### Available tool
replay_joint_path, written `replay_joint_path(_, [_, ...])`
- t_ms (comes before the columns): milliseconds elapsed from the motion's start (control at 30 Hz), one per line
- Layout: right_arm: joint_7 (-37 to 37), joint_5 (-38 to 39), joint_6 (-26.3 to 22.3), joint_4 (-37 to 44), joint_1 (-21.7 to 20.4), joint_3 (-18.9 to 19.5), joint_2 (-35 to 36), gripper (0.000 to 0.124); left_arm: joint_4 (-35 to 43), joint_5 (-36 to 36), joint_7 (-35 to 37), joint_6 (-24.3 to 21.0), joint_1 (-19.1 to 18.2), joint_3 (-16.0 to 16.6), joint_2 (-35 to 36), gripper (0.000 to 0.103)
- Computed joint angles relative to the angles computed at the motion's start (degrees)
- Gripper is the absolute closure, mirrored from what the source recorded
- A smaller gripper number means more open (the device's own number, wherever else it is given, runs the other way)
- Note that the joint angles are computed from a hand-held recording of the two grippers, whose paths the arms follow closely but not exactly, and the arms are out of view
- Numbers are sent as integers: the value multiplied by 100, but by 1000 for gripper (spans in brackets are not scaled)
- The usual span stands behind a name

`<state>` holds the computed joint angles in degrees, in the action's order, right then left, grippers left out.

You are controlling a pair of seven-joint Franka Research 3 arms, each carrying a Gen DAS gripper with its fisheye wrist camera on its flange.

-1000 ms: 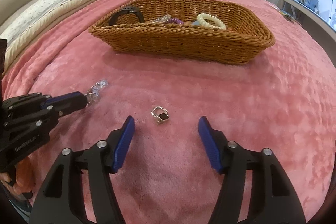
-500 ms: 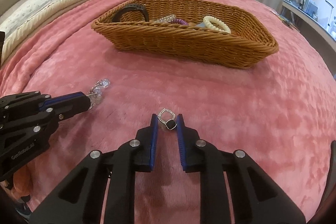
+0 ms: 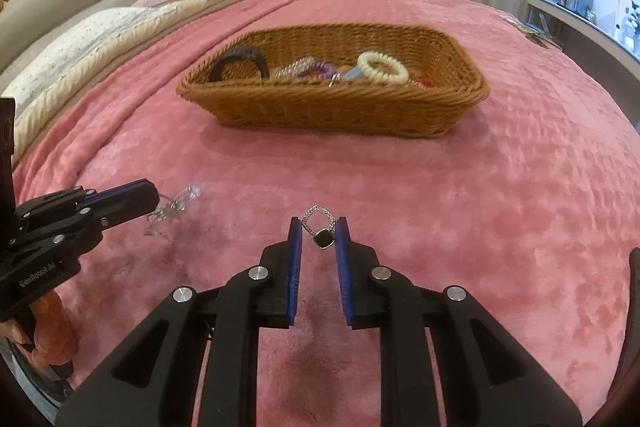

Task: Organize jewelry
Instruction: 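Carry brooch and ring into the basket and open both tools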

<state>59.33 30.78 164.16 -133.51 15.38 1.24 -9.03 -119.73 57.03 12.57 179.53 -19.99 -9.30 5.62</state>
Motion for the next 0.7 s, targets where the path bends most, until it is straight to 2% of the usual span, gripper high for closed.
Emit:
replay_joint_path(100, [-139, 143, -28, 35, 32, -61, -96, 109, 75, 270, -403, 429, -32, 158, 5, 95])
replay_joint_path(233, [-270, 157, -11, 140, 31, -90, -173, 109, 211, 221, -340, 462, -60, 176, -44, 95])
replay_joint_path(300, [-307, 163, 10, 272, 26, -101, -139, 109, 301, -398, 354, 327, 83, -59, -51, 95])
replay_joint_path(400, [-425, 266, 70, 533, 35, -137, -42, 109, 636, -974, 1122, -46, 118, -211, 3, 95])
replay_joint_path(567, [-664, 596, 76, 1304, -11, -180, 406, 109, 1476, -1203, 1630, -530, -8, -151, 357, 95])
replay_joint_path(700, [-651, 671, -124, 2038, -198, -98, 943, 110, 2379, -1192, 1801, -824, -192, 60, 928, 95])
